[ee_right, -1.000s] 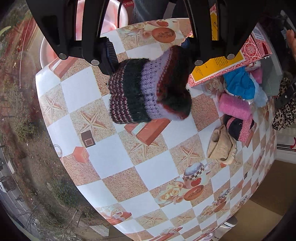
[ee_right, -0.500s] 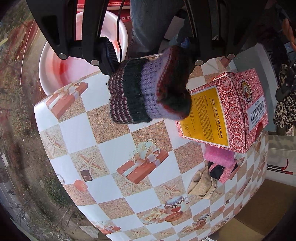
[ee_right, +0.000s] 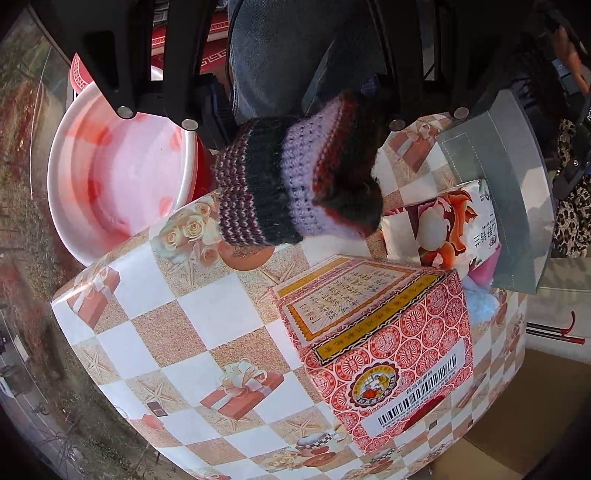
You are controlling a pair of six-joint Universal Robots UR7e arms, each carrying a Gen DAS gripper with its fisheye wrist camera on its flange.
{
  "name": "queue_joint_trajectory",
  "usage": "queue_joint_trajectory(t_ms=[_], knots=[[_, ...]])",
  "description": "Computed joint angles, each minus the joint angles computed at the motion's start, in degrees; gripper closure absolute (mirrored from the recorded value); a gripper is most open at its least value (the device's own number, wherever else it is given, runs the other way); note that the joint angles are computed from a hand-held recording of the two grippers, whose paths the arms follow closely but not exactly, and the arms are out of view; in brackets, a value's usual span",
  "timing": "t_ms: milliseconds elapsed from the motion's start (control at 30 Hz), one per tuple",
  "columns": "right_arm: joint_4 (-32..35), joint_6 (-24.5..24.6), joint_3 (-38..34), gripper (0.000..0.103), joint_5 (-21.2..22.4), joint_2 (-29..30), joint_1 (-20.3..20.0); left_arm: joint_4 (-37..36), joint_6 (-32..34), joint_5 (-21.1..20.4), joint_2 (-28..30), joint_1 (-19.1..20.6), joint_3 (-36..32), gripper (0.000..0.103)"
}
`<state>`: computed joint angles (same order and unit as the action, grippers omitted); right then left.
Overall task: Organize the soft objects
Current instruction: 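Carry the knit hat with the right tool while the left tool carries the scarf to the white box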
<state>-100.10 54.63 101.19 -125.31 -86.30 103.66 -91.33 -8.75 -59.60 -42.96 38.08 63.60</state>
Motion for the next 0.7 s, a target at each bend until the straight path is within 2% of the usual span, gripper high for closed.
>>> queue_joint_trajectory(t_ms=[300,467,700], knots=[[-1.9,0.5,-2.6,0.047,-2.1,5.4,5.1,-3.0,0.2,2.5,-5.5,1.7,4.5,0.067],[-1.0,-3.0,-7.6,0.047,-5.5,10.3,7.6,-4.1,-0.5,4.4,-7.9,2.3,6.4,0.067],[-0.9,-10.3,-13.9,0.047,-6.7,16.4,9.7,-4.3,-4.3,6.3,-10.4,3.4,7.8,0.066]])
